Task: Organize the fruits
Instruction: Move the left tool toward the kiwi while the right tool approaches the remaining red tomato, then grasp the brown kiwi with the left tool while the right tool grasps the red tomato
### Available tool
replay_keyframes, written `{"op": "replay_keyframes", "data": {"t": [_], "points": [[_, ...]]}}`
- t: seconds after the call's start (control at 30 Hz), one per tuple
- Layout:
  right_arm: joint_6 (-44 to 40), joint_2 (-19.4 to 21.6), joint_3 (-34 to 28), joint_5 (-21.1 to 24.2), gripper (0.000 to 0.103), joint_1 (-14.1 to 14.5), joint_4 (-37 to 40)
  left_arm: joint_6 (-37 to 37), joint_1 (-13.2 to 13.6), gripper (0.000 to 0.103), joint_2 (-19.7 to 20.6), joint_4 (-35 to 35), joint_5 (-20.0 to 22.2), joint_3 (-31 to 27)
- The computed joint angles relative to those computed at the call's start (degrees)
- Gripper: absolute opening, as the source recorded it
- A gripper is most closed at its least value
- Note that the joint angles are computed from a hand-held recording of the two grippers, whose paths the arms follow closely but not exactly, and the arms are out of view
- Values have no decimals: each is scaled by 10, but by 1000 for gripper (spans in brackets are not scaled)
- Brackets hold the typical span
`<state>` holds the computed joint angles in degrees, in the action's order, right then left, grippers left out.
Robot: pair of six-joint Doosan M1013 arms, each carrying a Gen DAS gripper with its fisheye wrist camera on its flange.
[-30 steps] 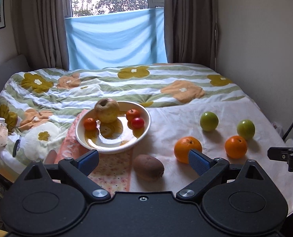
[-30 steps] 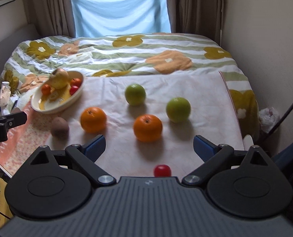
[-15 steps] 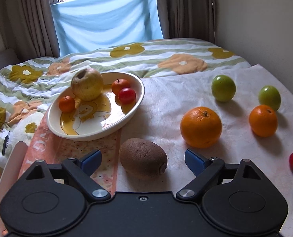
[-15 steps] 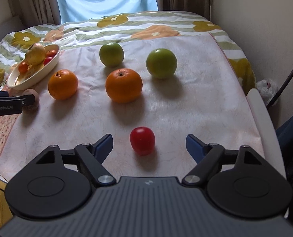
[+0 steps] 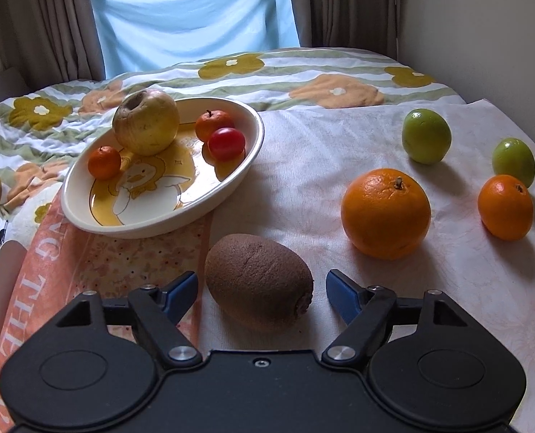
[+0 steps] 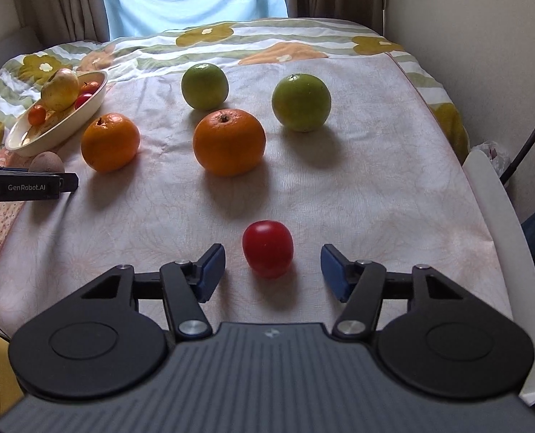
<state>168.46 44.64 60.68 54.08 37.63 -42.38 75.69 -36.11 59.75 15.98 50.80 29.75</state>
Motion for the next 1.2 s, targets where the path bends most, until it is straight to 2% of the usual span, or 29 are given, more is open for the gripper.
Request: {"op": "replay_keyframes", "data": {"t": [0.1, 0.23, 0.27, 0.4, 0.73, 0.83, 1.2], "points": [[-1, 0, -1, -4, 69, 0, 3, -3, 1, 79, 4, -7, 8, -9], [-3, 2, -4, -1, 65, 1, 0, -3, 1, 63, 7, -8, 14, -17], [-4, 3, -5, 0, 63, 2, 0, -1, 0, 63, 7, -7, 16, -18], [-2, 4, -7, 3, 55, 3, -3, 9, 2, 61, 5, -14, 17, -17], [-2, 6, -6, 1, 53, 2, -12, 5, 1, 60, -14, -18, 4, 18], [-7, 7, -9, 2, 45, 1, -14, 4, 1, 60, -20, -21, -1, 29], [-5, 4, -10, -20, 44, 3, -29, -21, 1, 59, -56, -14, -46, 90]]}}
